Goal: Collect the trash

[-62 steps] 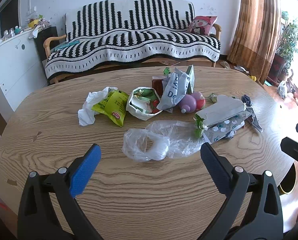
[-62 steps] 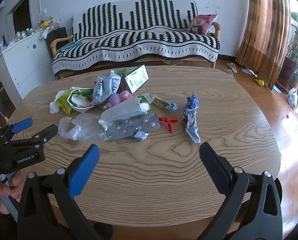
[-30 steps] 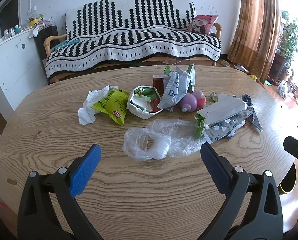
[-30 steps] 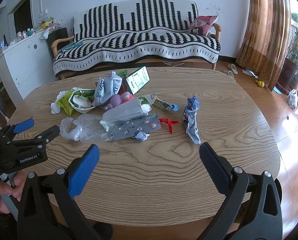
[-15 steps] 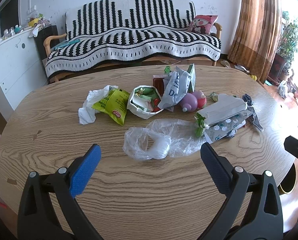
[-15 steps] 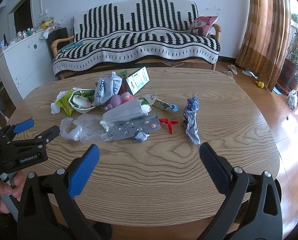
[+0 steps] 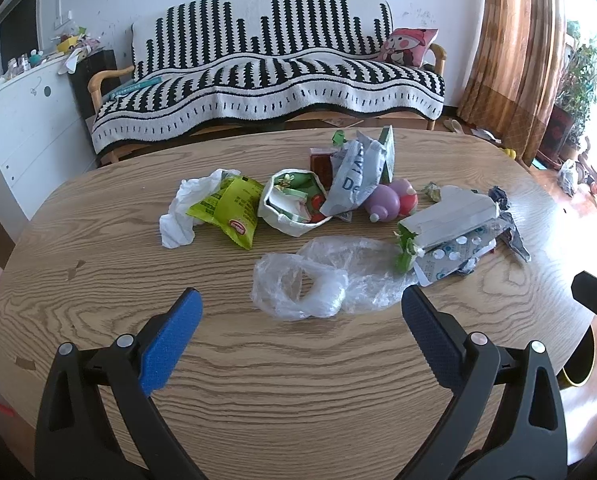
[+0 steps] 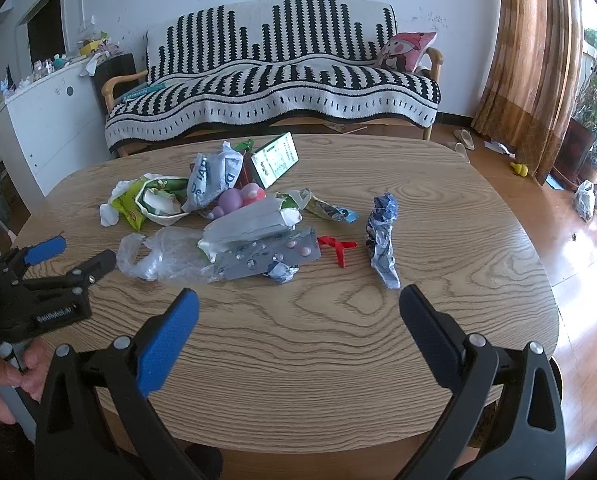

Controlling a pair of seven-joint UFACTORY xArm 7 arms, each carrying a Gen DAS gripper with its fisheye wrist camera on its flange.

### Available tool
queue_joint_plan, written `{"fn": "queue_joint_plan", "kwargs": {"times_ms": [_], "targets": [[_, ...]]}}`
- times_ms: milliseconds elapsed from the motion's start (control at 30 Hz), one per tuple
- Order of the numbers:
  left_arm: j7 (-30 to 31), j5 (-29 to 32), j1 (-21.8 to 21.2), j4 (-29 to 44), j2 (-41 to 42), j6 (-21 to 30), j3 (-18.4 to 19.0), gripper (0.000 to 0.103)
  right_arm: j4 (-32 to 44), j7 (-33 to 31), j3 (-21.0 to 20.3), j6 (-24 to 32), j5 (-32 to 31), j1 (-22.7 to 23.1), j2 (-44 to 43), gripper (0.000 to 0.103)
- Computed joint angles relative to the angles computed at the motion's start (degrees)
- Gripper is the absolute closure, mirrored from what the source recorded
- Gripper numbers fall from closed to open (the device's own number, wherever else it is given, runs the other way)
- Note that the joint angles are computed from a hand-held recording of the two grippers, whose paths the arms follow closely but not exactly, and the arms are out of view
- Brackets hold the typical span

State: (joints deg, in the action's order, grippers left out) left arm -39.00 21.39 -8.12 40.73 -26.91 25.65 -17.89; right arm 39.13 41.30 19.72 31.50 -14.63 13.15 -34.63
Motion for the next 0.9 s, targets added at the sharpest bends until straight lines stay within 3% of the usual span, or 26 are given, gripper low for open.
{"fn": "queue_joint_plan", "kwargs": {"times_ms": [100,367,433,500,667,733,900], "targets": [[0.6,-0.05,0.42,-0.15,0.29,0.32,0.94,0.006,-0.13,-0.47,-0.61,0.15,-0.11,-0.25,0.16,0.006],[11.71,-2.97,-0.62,-3.84,0.06,-0.23,6.7,0.006,-3.03,-2.98,-4.25,0.38,0.98,-1.85,-0.9,0.006],[18.07,-9.29,-4.39,-4.6,0.75,-1.86,11.51,0.006,-3.6,-3.97,-5.23,0.39,1.4,-2.45,-0.75,0.006],[22.91,-14.85,-6.63,-3.53,2.68,-1.99,13.86,0.006,-4.04,-4.5,-5.71,0.04,1.64,-3.26,-0.24,0.006],[28.13,-20.72,-8.06,2.36,10.47,-2.76,12.14,0.006,-2.86,-6.96,-7.84,-1.99,3.08,-4.21,4.68,0.006],[25.85,-17.63,-6.19,3.87,12.64,-3.07,9.31,0.006,-2.39,-7.67,-8.26,-3.12,3.09,-4.85,6.54,0.006],[24.04,-15.03,-6.24,7.53,17.35,-2.17,7.68,0.006,0.33,-5.4,-7.6,-5.51,-0.3,-8.72,13.38,0.006]]}}
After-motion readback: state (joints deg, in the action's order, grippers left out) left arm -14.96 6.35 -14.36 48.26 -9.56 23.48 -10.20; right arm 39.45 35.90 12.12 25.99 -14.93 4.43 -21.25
